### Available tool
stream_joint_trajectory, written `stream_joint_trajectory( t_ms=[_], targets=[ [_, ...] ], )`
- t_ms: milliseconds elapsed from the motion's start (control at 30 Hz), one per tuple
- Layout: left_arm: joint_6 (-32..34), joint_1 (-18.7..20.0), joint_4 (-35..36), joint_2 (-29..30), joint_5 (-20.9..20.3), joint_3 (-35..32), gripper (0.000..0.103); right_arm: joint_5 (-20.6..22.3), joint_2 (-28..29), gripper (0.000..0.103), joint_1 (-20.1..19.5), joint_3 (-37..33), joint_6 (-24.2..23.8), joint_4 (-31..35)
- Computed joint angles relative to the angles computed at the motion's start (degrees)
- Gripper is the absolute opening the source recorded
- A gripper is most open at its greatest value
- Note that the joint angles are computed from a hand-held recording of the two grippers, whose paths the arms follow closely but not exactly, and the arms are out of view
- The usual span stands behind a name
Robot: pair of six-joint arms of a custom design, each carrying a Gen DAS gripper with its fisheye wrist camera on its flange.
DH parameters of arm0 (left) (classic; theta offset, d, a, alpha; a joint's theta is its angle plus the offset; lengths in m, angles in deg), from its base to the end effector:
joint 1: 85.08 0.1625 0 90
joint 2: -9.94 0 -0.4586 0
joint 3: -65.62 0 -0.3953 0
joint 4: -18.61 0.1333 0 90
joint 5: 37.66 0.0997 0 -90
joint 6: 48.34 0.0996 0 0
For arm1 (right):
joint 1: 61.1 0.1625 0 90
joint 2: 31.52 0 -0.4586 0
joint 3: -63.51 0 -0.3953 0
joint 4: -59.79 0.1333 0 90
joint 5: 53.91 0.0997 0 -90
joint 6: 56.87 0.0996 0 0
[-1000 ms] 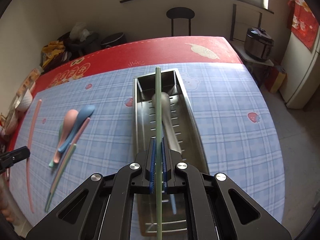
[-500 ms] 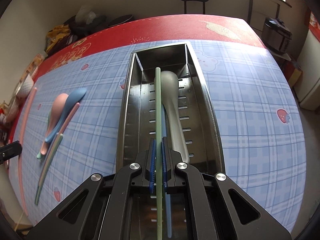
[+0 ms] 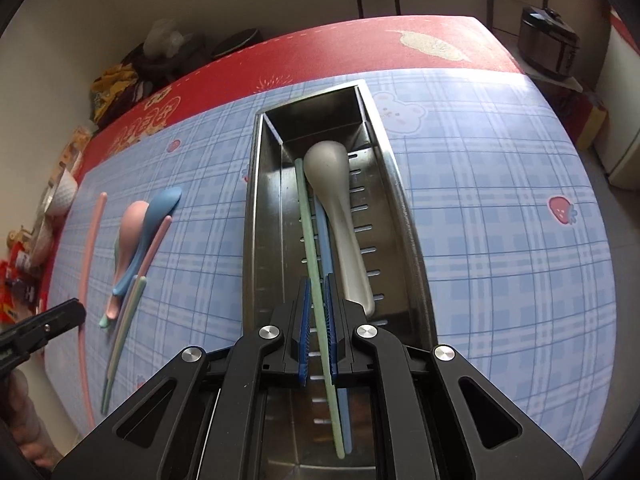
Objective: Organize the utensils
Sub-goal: 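Place the green chopstick in the steel tray with the right tool while the left tool follows, then lower the pink chopstick into the steel tray and open the left tool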
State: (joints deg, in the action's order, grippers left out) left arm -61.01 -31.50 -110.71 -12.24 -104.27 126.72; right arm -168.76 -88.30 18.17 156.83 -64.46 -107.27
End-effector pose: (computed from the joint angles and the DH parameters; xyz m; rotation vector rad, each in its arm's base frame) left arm -0.3552 -0.7726 -0.0034 0.5665 2.7039 -0.2463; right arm -0.0411 -0.7081 0.3069 -0.2707 -2.4839 0.8202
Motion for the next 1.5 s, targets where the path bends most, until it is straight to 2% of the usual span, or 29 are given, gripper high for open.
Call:
stream_joint_trajectory(
  t_ms=[267, 300, 367, 433, 500, 567, 667, 767, 900, 1033, 1200, 1333, 1500],
  targets=[
    [2.2, -2.1, 2.7, 5.1, -3.7, -6.4, 0.006, 1.2, -5.1, 0.011, -0.7, 5.7, 2.6, -4.4],
    [2.1, -2.2, 2.7, 5.8, -4.6, -7.4, 0.006, 0.5, -5.5, 0.013, -0.7, 5.7, 2.9, -3.7],
    [1.7, -2.3, 2.7, 7.2, -6.0, -8.9, 0.006, -0.2, -6.3, 0.035, -0.7, 5.9, 2.6, -3.4],
    [1.5, -2.7, 3.2, 8.5, -6.4, -10.3, 0.006, -1.7, -7.1, 0.047, -0.6, 6.4, 1.0, -5.1],
    [1.1, -2.9, 3.0, 9.2, -6.7, -10.9, 0.006, -2.0, -8.0, 0.047, -0.7, 6.7, 0.8, -5.7],
    [0.1, -3.2, 2.5, 9.6, -7.0, -11.2, 0.006, -2.2, -8.7, 0.054, -0.9, 6.8, 0.9, -6.0],
    [0.2, -3.7, 2.8, 10.5, -6.6, -11.9, 0.006, -2.3, -9.4, 0.057, -1.5, 7.3, 0.4, -7.3],
    [-1.3, -4.0, 3.8, 12.0, -6.0, -13.4, 0.006, -0.3, -10.1, 0.06, -2.7, 7.9, 2.2, -7.3],
    [-4.0, -4.2, 5.9, 14.4, -4.9, -16.3, 0.006, -1.3, -10.0, 0.065, -3.4, 8.1, 2.5, -7.4],
    [-6.9, -4.5, 8.2, 17.7, -3.5, -21.2, 0.006, 0.5, -11.0, 0.066, -4.7, 8.7, 4.6, -6.6],
    [-10.2, -4.5, 9.5, 20.3, -3.4, -25.8, 0.006, 0.4, -11.8, 0.067, -5.2, 9.1, 4.0, -7.0],
    [-11.8, -4.6, 11.6, 22.4, -0.8, -29.5, 0.006, 1.4, -12.8, 0.067, -5.9, 9.7, 4.5, -8.0],
    [-11.3, -4.9, 12.3, 23.3, 0.6, -30.4, 0.007, 2.5, -13.5, 0.067, -6.7, 10.0, 5.5, -7.7]
  ],
)
